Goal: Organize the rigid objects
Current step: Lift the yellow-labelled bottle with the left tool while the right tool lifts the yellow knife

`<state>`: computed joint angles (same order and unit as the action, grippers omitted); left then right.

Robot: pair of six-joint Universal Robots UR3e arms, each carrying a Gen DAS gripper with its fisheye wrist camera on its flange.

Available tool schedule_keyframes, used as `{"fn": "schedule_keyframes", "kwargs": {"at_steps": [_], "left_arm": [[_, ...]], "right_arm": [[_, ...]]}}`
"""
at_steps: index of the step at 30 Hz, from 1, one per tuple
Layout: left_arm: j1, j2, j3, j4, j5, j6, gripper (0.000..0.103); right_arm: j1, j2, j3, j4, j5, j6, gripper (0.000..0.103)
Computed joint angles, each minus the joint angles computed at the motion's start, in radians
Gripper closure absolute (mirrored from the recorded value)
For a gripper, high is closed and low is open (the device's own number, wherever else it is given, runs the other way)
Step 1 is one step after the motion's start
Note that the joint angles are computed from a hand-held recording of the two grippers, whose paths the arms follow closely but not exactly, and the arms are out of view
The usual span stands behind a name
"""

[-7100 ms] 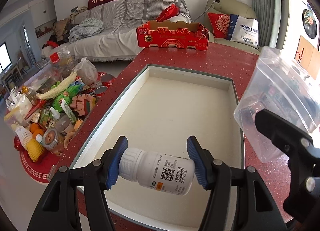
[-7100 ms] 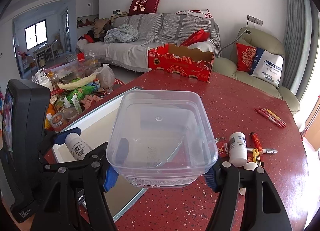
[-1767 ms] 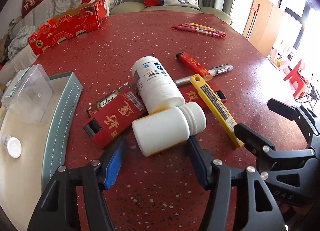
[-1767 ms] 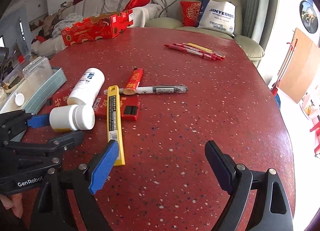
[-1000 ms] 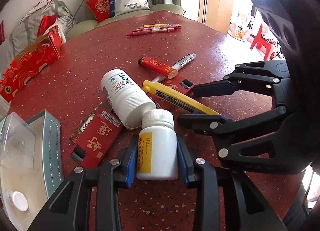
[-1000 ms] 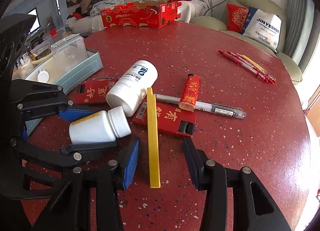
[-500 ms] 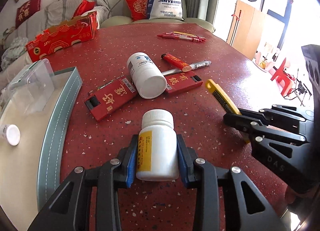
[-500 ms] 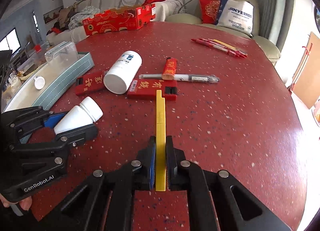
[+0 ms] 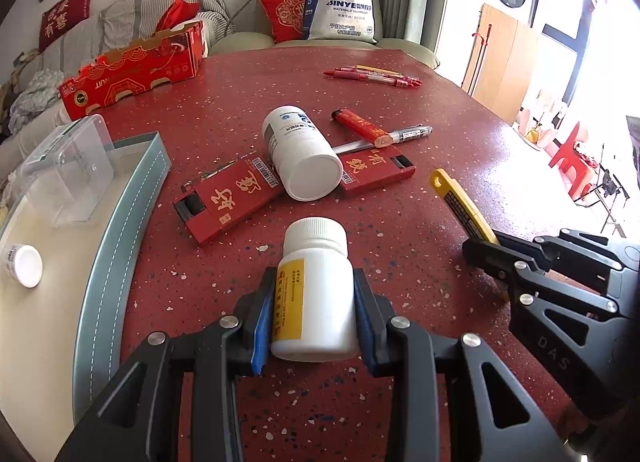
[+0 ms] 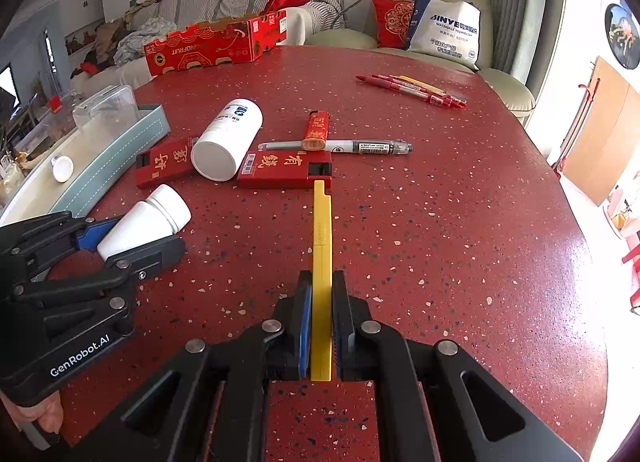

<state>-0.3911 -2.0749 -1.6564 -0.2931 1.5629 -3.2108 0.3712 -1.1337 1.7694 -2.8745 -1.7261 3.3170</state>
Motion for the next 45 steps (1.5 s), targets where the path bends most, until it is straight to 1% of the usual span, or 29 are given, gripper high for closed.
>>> {"fn": "schedule_keyframes", "kwargs": {"at_steps": [4,12,20,45], "left_arm": [[-0.002,-0.001,0.003,-0.003,0.007,0.003,0.066],[-0.032,-0.019,0.033,-0.02,0.065,0.009,0.065],[-0.032,-0.015,0.027,-0.016,0.072,-0.013,0.065],[-0.031,-0.015,0.024,-0.01,0.086,-0.018,0.065]], "right_arm": [[-0.003,-0.001,0.002,-0.001,0.004,0.0,0.093],[0.001,-0.001,0.002,-0.001,-0.004,-0.002,0.093],[-0.002,-0.004,0.008,-0.006,0.007,0.004,0.093],[-0.005,-0.008,0.017,-0.012,0.013,0.005,0.093]]}}
